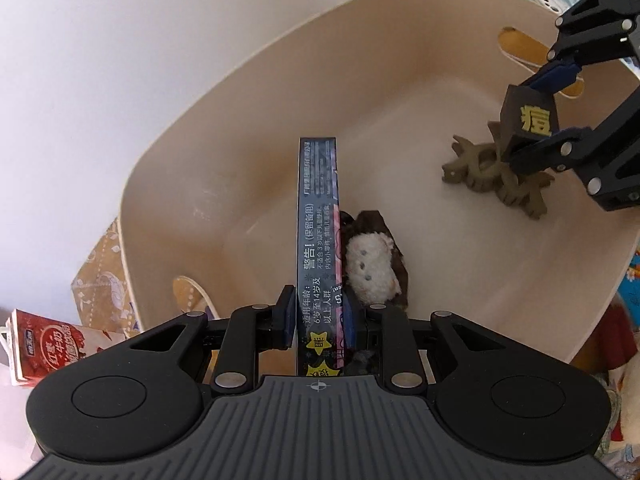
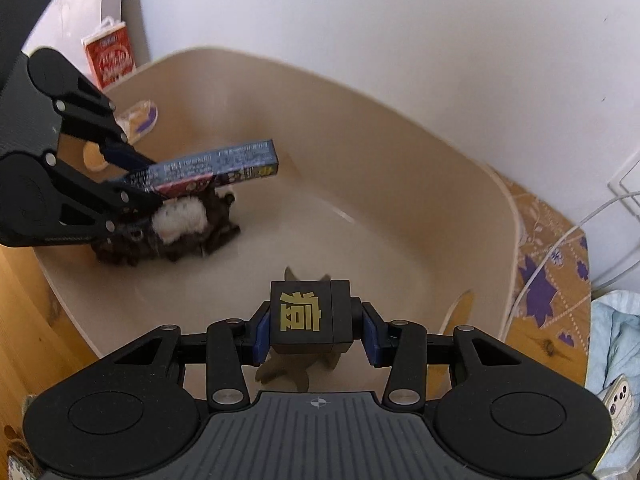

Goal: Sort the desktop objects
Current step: 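Open both tools to release the two boxes into the basket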

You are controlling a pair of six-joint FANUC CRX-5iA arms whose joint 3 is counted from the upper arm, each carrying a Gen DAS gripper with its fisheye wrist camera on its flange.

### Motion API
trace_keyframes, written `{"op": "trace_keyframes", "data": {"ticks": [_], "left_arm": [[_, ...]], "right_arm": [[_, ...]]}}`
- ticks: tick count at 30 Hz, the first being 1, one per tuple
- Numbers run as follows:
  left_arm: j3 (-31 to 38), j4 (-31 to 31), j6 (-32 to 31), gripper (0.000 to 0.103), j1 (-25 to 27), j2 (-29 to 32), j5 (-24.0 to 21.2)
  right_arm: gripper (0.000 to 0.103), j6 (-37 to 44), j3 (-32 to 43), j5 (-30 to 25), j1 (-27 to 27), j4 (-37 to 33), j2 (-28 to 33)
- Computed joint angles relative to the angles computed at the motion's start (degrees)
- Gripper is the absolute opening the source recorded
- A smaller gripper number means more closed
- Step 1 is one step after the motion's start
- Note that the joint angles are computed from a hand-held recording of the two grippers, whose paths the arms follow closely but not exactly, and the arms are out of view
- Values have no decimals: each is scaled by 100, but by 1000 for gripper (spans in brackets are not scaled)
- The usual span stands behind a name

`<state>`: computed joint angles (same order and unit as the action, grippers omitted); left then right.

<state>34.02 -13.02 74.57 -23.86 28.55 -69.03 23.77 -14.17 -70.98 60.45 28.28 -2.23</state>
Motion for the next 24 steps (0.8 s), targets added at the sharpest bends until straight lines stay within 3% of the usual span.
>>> {"op": "trace_keyframes", "data": {"ticks": [2, 4, 8, 9, 11, 13, 24], "left_arm": [[9, 18, 83, 23, 1, 9, -48], [-46, 3, 201, 24, -2, -33, -2], [-217, -220, 343, 42, -71, -183, 185], [-256, -197, 341, 44, -68, -220, 219], [-294, -232, 394, 60, -91, -284, 257], [-423, -188, 433, 65, -85, -395, 406], [-834, -57, 526, 68, -106, -919, 746]], "right_arm": [[42, -103, -3, 11, -13, -27, 5], [51, -135, 29, -59, -13, -46, 28], [56, -137, 52, -143, 41, 30, 11], [59, -163, 39, -146, 69, 85, -15], [73, -300, 44, -270, 150, 275, 5], [84, -530, -38, -306, 244, 505, -66], [89, -941, -183, -404, 663, 870, -507]]}}
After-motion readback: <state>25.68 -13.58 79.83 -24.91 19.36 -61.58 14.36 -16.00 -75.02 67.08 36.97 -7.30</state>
